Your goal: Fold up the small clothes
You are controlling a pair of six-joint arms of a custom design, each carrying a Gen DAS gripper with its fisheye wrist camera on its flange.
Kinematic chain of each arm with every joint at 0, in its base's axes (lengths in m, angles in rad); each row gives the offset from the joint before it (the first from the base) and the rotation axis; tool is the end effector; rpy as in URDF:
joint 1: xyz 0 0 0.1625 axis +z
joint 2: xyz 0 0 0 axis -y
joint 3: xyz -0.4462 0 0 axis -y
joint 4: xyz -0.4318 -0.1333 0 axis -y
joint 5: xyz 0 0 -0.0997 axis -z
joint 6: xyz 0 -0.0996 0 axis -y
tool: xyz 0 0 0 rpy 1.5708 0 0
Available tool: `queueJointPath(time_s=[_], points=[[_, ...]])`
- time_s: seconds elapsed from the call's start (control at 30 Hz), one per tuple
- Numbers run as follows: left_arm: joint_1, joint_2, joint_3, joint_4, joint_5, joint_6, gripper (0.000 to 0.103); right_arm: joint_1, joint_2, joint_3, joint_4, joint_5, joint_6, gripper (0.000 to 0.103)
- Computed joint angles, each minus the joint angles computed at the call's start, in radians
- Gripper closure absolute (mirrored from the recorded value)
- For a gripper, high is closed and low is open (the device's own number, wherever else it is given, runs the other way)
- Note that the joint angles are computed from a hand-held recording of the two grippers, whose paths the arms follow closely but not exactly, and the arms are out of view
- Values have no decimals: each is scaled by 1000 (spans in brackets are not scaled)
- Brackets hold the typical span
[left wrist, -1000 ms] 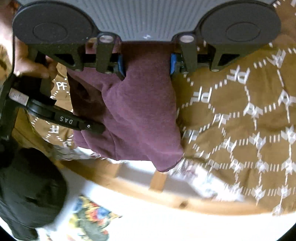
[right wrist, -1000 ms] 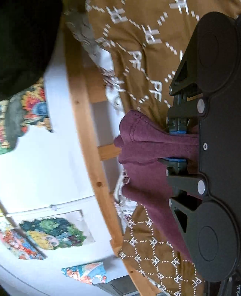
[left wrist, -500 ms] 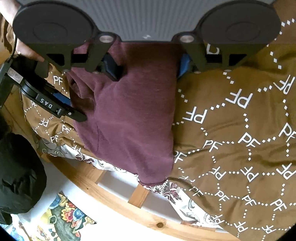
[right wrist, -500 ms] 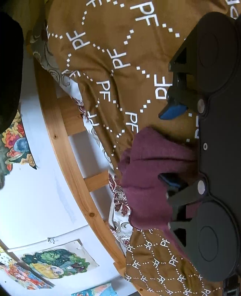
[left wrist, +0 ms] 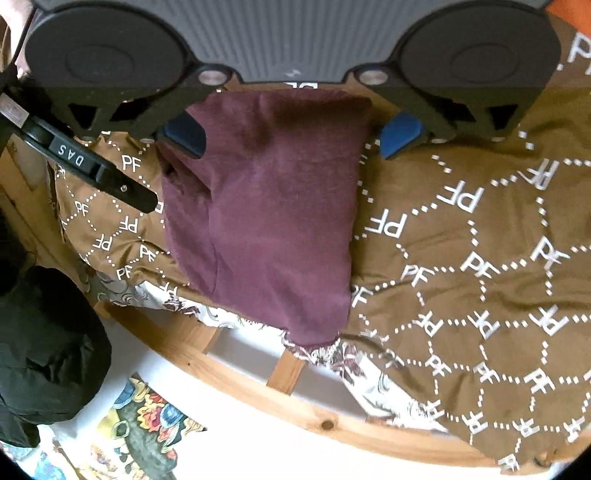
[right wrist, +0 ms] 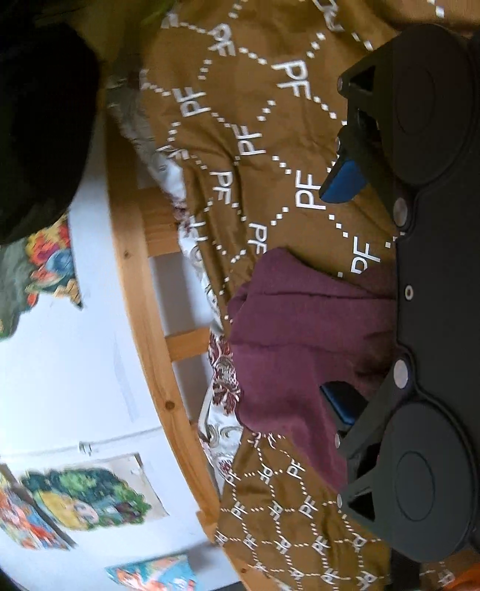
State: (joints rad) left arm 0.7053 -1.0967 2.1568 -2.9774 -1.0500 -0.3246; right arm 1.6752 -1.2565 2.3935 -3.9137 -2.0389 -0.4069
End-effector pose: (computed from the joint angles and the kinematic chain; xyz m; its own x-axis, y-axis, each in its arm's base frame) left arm -0.2910 -0.4879 0.1354 -0.8833 0.3277 -0.3352 0.4584 0.7536 -0.4711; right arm 0.1335 -0.4265 0.2565 -0.8407 0.1591 0.5176 -0.4028 0.4550 -0.7942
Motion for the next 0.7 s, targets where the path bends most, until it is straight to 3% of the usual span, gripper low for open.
queueJointPath(time_s=[0.27,0.47,0.7], points=[[-81,-84,69,-38,106,71,1,98,21,42,-155,-86,-88,1],[-159,-160,143,-77,197,117,1,179,19,81,-269,-149,-101,1],[-232,-262,217,-35,265,97,1,289,25,127,-404,-238,-119,1]])
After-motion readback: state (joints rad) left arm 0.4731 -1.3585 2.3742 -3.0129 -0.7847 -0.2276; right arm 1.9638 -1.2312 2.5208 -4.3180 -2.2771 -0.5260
